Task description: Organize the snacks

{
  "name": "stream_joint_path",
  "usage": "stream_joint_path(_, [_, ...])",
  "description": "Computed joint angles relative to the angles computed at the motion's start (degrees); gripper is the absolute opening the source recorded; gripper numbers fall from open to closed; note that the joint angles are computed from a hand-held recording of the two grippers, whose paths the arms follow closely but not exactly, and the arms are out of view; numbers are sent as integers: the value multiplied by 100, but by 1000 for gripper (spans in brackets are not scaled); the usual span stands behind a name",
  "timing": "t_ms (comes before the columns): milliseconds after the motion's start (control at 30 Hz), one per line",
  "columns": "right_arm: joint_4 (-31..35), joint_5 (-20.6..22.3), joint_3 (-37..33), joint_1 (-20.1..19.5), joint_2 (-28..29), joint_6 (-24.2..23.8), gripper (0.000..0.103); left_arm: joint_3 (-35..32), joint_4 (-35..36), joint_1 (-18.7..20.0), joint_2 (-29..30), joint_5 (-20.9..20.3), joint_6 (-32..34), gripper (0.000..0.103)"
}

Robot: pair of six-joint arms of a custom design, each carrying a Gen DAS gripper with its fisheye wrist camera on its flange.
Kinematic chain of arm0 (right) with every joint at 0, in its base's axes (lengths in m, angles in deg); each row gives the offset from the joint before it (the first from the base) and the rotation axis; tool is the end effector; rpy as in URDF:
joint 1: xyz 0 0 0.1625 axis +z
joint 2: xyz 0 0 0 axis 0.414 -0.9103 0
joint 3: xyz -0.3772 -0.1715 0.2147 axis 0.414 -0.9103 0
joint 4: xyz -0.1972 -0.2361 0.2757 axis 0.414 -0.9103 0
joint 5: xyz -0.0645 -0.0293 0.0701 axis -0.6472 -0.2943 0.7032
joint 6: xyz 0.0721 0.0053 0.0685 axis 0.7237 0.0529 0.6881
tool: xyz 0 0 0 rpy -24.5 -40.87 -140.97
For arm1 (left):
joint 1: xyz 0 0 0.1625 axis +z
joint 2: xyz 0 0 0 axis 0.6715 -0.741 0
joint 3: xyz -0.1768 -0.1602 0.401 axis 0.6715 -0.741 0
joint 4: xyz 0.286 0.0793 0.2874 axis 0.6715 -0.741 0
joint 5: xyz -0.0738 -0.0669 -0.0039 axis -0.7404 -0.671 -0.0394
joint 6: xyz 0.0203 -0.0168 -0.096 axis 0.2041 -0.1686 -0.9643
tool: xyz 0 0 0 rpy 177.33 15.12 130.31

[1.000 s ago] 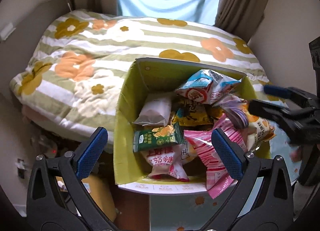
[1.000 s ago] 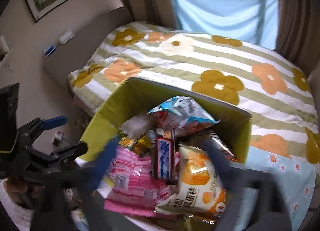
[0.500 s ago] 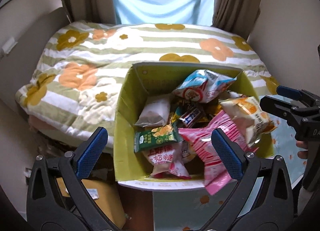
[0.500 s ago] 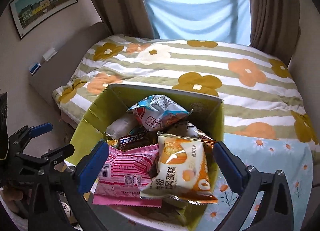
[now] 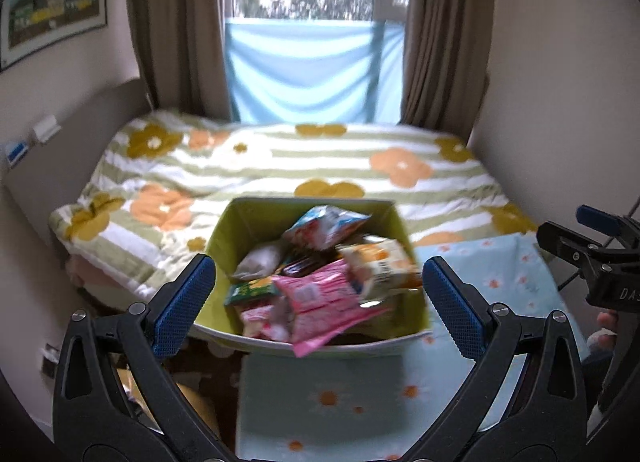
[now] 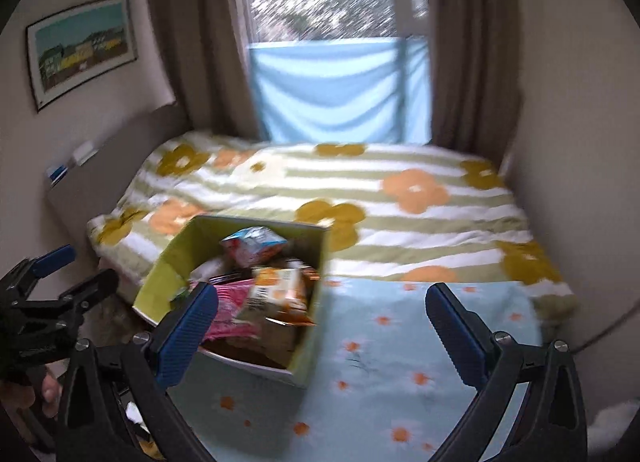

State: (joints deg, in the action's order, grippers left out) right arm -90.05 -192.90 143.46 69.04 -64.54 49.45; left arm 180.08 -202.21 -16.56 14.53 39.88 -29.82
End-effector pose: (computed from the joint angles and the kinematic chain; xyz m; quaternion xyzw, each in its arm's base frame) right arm 0.1138 -0.4310 0.4426 0.1350 -0.8550 0.3965 0.3057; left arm -0.4663 -0.4620 0.0984 0.2516 0.8496 -0.3633 0.2879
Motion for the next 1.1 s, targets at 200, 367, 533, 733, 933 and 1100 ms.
stream_joint_path(200, [-563,-431,702,92,-955,-224,103,371,-29,-696,-72,114,-541,103])
stream_joint_path(367, [-719,-462,1212,60,-1603,-424,103,713,211,-1234,-164,252,-1256,103])
stream_joint_path(533, [-968,-416,1498,-22,-1918,-571,103,852,653,-1559,-200,393,-1695,103])
stream_joint_path(733, [-1013,-394,1599,-11,-2076,-611,103,911,945,-1719,-276,371,-2134,103])
stream_joint_path(933, [-1089,-386,1675,25,-2203,-599,103,919,1005,-1805,-281,384,-2209,103])
stream_joint_path(1100, [-1120,-382,1734,22,-2291,-580,103,922,1052,-1858,-273,394,-2237,103])
